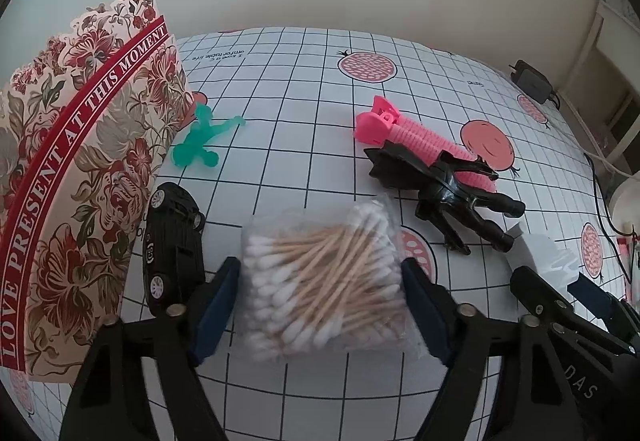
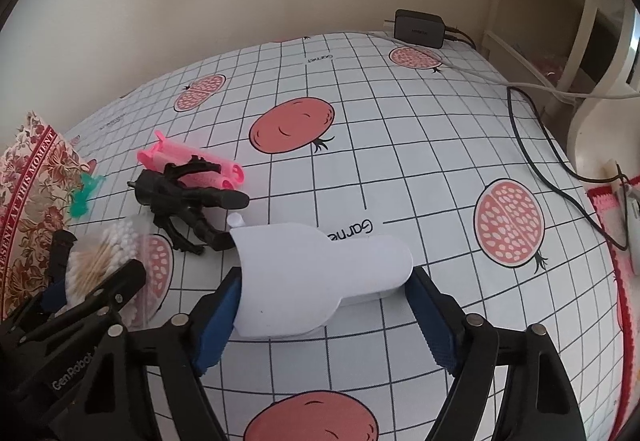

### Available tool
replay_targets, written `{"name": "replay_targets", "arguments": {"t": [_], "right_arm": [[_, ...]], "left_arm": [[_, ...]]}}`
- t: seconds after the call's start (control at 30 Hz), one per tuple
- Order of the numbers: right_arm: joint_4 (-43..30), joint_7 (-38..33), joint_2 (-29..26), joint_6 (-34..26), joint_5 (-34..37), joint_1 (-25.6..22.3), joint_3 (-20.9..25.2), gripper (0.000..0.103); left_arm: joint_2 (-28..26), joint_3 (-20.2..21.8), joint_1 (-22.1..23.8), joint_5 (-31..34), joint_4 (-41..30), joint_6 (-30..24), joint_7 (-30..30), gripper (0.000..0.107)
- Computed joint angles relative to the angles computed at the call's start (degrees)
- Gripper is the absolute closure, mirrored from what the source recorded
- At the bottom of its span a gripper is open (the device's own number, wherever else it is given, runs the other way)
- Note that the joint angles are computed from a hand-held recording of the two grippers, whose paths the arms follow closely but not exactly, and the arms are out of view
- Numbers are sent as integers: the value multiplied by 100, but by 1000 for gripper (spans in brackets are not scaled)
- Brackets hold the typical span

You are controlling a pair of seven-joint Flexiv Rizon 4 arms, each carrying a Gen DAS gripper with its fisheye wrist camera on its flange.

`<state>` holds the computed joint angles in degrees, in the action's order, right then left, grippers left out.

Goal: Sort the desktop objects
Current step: 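Grasp the bag of cotton swabs with the left tool while the right tool grasps the white foam piece, then lift the cotton swab bag and foam piece and carry both over the box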

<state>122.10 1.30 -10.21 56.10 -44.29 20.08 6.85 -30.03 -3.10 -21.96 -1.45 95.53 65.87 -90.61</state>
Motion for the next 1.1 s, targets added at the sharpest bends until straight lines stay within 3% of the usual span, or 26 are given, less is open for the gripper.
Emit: {"name": "replay_targets", "arguments": {"t": [0.57, 1.1], "right_arm": [[-85, -36, 143, -48, 123, 32, 67, 20], [-163, 849, 705, -14, -1161, -162, 134, 20]], "left_arm": [[319, -220, 199, -374, 193, -187, 290, 36], [904, -685, 550, -1330, 538, 667, 1158, 36]]}}
